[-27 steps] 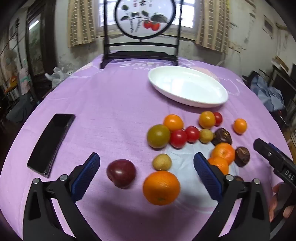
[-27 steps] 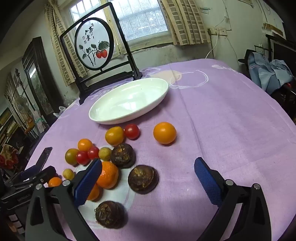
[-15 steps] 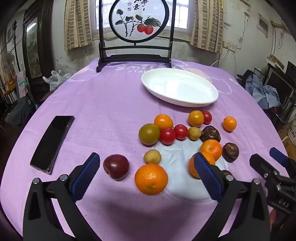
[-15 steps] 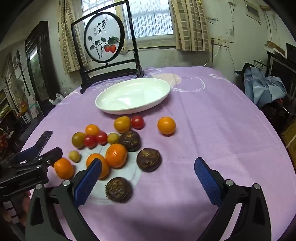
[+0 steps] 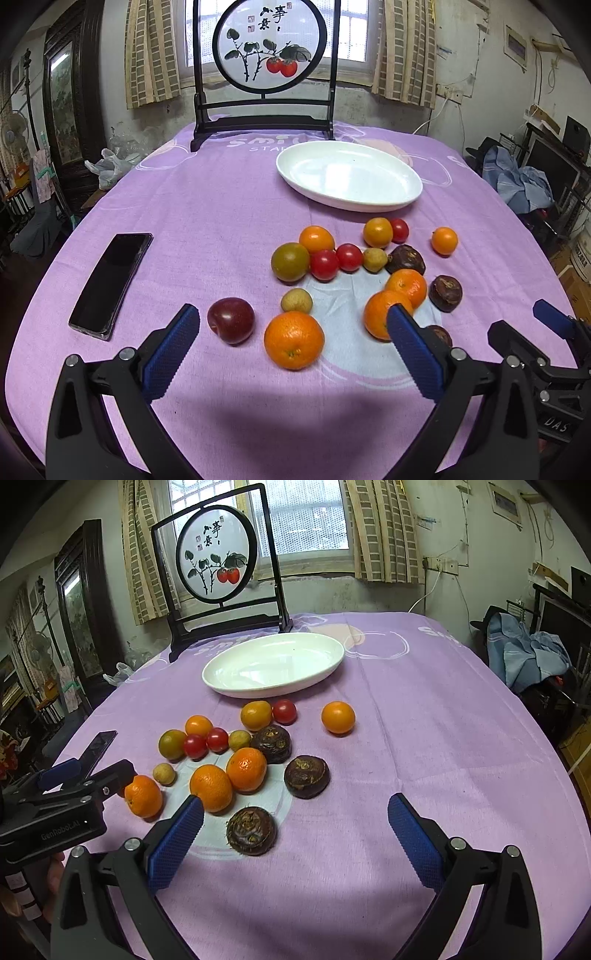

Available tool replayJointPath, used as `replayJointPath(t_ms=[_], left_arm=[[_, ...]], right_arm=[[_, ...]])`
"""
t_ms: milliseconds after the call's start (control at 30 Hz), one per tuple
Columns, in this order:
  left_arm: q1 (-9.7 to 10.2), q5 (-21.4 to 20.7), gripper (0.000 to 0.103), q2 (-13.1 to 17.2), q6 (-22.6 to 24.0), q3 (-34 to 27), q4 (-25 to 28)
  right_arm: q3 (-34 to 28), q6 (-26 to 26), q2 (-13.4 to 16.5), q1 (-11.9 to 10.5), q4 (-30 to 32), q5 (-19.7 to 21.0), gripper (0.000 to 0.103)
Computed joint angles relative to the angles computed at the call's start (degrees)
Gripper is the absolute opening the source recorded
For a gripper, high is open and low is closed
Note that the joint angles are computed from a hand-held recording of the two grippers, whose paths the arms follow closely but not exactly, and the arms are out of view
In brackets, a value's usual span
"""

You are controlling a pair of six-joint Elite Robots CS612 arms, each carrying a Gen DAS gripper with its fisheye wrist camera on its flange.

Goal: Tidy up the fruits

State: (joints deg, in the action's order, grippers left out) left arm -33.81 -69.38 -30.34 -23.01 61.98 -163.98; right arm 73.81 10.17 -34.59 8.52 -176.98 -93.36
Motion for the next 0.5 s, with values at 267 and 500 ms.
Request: replayJointPath(t_ms=[267,500], left_arm=[[-0.35,-0.2,0.099,-0.9,-0.7,1.3,-0.2],[-0.61,-0.3,0.099,-1.6,-0.5,2.6,-1.2]], right_arm=[[1.2,-0.4,-0.6,0.3,-0.6,-0.2,0.1],[2.0,-0.5,-1.0,0.4,-1.1,-0.3,0.1]])
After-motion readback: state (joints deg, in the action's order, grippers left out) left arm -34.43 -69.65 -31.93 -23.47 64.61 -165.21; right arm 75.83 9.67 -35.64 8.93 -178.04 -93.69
